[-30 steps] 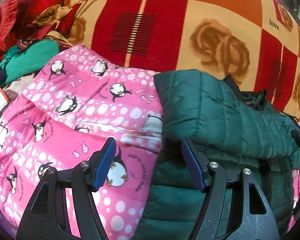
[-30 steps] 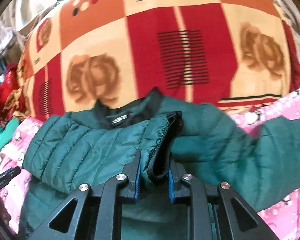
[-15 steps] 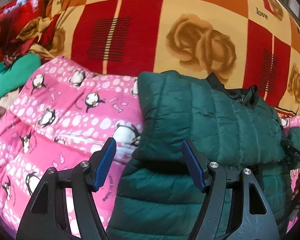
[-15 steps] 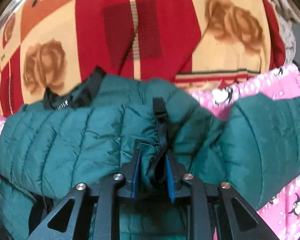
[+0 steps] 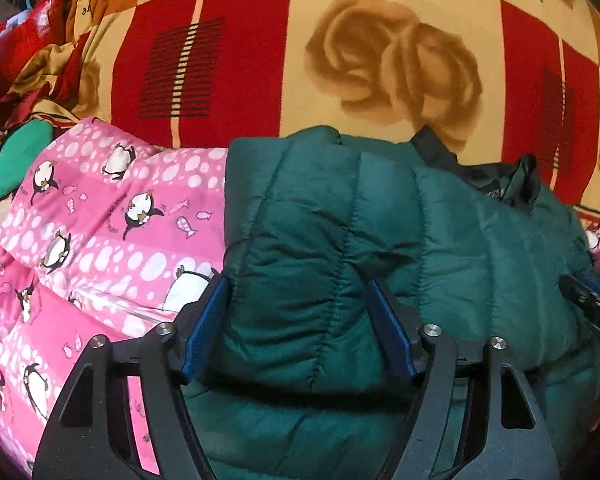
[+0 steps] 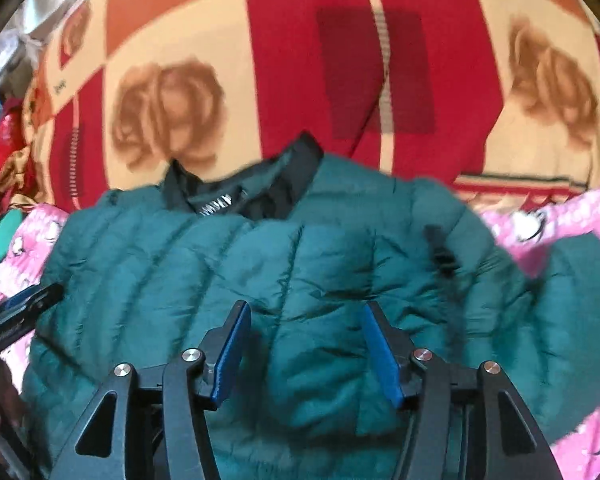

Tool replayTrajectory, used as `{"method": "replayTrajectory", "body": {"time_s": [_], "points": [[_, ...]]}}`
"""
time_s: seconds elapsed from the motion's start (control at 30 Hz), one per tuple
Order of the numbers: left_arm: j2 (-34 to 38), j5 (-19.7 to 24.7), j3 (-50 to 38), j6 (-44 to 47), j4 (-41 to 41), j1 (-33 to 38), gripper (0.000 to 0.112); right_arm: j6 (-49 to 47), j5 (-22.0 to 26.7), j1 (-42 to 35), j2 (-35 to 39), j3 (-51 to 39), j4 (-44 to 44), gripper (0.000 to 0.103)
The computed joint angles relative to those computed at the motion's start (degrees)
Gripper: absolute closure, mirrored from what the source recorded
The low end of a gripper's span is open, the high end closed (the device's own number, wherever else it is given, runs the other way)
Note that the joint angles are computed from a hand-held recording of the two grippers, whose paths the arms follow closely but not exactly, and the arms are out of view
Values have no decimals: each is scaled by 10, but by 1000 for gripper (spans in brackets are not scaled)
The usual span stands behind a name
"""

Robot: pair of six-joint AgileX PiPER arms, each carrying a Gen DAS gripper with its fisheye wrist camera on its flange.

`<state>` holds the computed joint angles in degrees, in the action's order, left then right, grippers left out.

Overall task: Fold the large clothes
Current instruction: 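Smooth the folded side flat with both grippers open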

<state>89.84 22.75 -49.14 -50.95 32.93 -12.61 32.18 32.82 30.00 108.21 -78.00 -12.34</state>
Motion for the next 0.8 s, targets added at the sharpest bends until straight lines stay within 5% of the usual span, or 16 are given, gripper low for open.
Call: {"method": "replayTrajectory", "body": {"time_s": [0.2,0.5,0.63,0.8], "points": [[9,-28,10,-1,-6,12,33,13,-4,2,27,-9,-14,47],[12,-36,22,-82,66,2,32,62,-21,19,-78,93,-45,43],[9,-24,26,-129,110,-11,30,70,-41,19,-55,120,-55,38],[-24,23,31,-111,97,-31,30,80,-10,33,-65,105,-66,37]]}}
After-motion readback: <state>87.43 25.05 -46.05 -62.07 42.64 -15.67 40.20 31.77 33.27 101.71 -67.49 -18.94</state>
